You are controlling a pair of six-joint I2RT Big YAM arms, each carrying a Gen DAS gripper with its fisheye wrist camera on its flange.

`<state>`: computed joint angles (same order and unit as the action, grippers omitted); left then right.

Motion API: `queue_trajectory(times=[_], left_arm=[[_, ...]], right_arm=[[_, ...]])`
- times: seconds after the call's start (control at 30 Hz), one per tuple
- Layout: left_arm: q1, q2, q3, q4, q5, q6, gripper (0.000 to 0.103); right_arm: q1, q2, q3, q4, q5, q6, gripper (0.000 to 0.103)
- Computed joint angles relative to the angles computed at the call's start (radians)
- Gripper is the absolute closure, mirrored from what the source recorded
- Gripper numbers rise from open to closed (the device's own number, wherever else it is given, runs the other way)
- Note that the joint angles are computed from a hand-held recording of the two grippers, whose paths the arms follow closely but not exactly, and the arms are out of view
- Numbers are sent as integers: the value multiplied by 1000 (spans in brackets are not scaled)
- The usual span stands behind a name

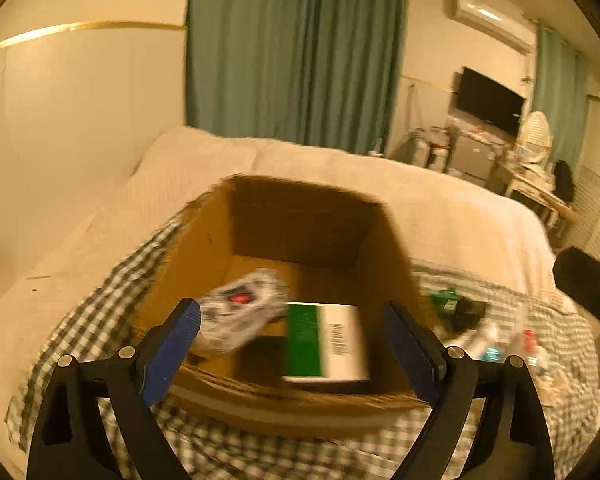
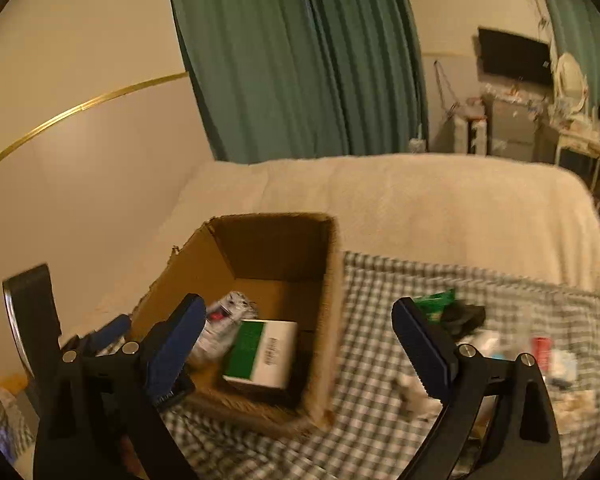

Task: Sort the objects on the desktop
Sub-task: 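Carry both items to the cardboard box and release them inside, then grasp the amoxicillin box with the left tool while the right grasps the lace cloth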

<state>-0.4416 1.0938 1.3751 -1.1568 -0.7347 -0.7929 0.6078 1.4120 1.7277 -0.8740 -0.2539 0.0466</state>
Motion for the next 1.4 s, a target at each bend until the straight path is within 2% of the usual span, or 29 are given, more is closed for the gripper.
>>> queue_trajectory(times=[0.2, 0.27, 0.47, 0.57, 0.67, 0.73, 0.77, 0.93, 1.13, 1.2, 1.4], left_arm=[[-188, 97, 118, -4, -30, -63, 3], [-230, 132, 139, 27, -1, -85, 3], [-306, 238, 150, 39, 91, -217, 3], [-340, 294, 154, 41, 100, -220, 3], [-379, 349, 168, 35, 75, -221, 3], [-393, 382, 175, 33, 69, -216, 3], [-395, 403, 190, 12, 63, -239, 3], [-383, 453, 185, 78, 122, -240, 3], [-358, 518, 228, 109, 132, -245, 3], [-349, 538, 242, 129, 128, -245, 3], [-307, 590, 257, 174, 186, -287, 3]], right_arm=[[-119, -145, -92, -19, -3, -10, 8], [-162, -182, -123, -20, -2, -17, 8], [-325, -281, -243, -16, 14, -63, 8], [-394, -319, -310, -6, 9, -92, 8], [-466, -337, -366, -5, -26, -117, 8], [-500, -329, -395, -1, -40, -118, 8], [-519, -319, -404, -1, -49, -117, 8], [-576, -278, -440, 39, -65, -139, 8], [-607, -181, -442, 97, -79, -135, 8], [-614, -134, -425, 111, -95, -131, 8], [-606, 36, -298, 142, -155, -107, 8]])
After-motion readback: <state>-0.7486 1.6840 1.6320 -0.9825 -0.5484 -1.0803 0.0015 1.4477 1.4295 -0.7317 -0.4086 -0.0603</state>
